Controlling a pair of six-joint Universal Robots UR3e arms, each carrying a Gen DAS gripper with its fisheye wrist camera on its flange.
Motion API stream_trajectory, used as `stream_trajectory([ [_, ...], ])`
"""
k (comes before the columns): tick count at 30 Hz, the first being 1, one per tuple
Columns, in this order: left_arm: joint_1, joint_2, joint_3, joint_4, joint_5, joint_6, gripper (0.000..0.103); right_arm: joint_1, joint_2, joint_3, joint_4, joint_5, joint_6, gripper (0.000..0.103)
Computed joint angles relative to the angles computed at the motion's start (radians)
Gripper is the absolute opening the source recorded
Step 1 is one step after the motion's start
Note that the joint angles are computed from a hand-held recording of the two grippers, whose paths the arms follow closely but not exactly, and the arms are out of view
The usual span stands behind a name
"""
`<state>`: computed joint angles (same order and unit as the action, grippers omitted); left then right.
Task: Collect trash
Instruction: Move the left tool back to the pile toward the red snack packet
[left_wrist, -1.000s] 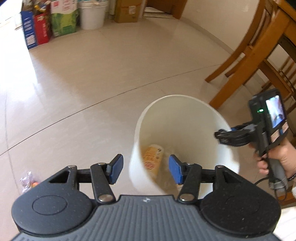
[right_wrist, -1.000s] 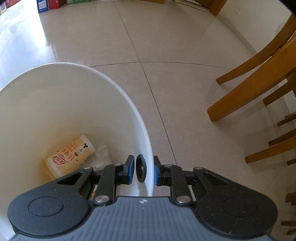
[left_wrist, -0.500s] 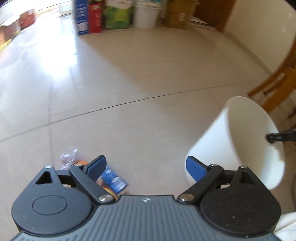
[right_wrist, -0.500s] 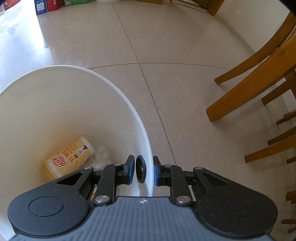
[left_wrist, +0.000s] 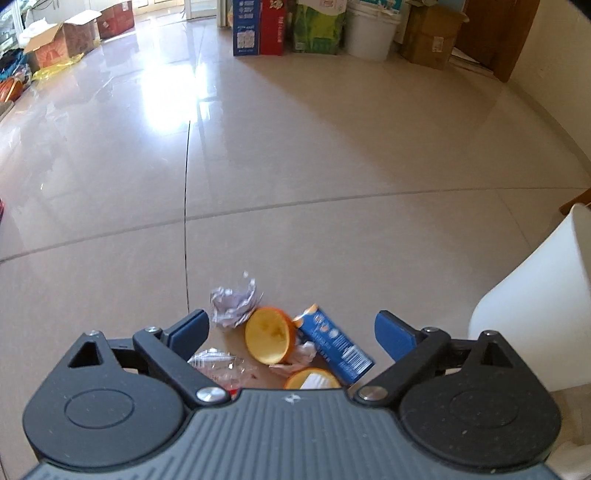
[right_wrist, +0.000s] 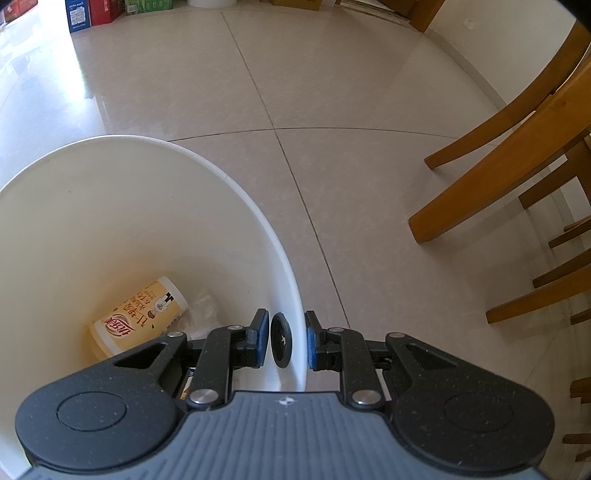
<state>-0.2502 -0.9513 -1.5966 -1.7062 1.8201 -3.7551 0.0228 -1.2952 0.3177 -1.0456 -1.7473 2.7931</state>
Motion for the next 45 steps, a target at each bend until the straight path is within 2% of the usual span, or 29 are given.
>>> stream_trajectory([
  [3, -0.029, 0.072, -0.156, 0.045, -0.003, -0.054, 0.096, 0.010, -0.012, 0.031, -0.022, -0.012, 0.004, 0.023],
  [5, -0.019, 0.142, -0.258, 0.061, -0.024, -0.054, 0.096, 0.012, -0.015, 0.040, -0.028, -0.014, 0.006, 0.023],
  [9, -0.087, 0.220, -0.443, 0.091, -0.019, -0.110, 0.096, 0.014, -0.011, 0.033, -0.024, -0.017, 0.012, 0.024],
  [16, -0.359, 0.186, -0.638, 0.206, 0.001, -0.380, 0.096, 0.010, -0.002, 0.016, -0.013, -0.014, 0.017, 0.023],
  [19, -0.387, 0.169, -0.696, 0.260, -0.007, -0.431, 0.096, 0.010, 0.000, 0.012, -0.010, -0.013, 0.017, 0.023],
  [22, -0.406, 0.135, -0.744, 0.328, 0.000, -0.445, 0.096, 0.011, -0.008, 0.028, -0.020, -0.014, 0.015, 0.023],
  [27, -0.395, 0.062, -0.787, 0.388, 0.018, -0.391, 0.096, 0.016, 0.001, 0.015, -0.013, -0.019, 0.025, 0.024],
  [32, -0.366, 0.066, -0.825, 0.387, 0.013, -0.360, 0.098, 0.003, 0.026, -0.044, 0.022, -0.005, 0.020, 0.024],
  [40, -0.342, 0.144, -0.853, 0.353, 0.033, -0.404, 0.098, -0.006, 0.009, -0.014, 0.007, 0.002, 0.007, 0.024],
  [45, -0.289, 0.250, -0.854, 0.294, 0.023, -0.379, 0.098, -0.006, 0.010, -0.015, 0.008, 0.002, 0.007, 0.024],
])
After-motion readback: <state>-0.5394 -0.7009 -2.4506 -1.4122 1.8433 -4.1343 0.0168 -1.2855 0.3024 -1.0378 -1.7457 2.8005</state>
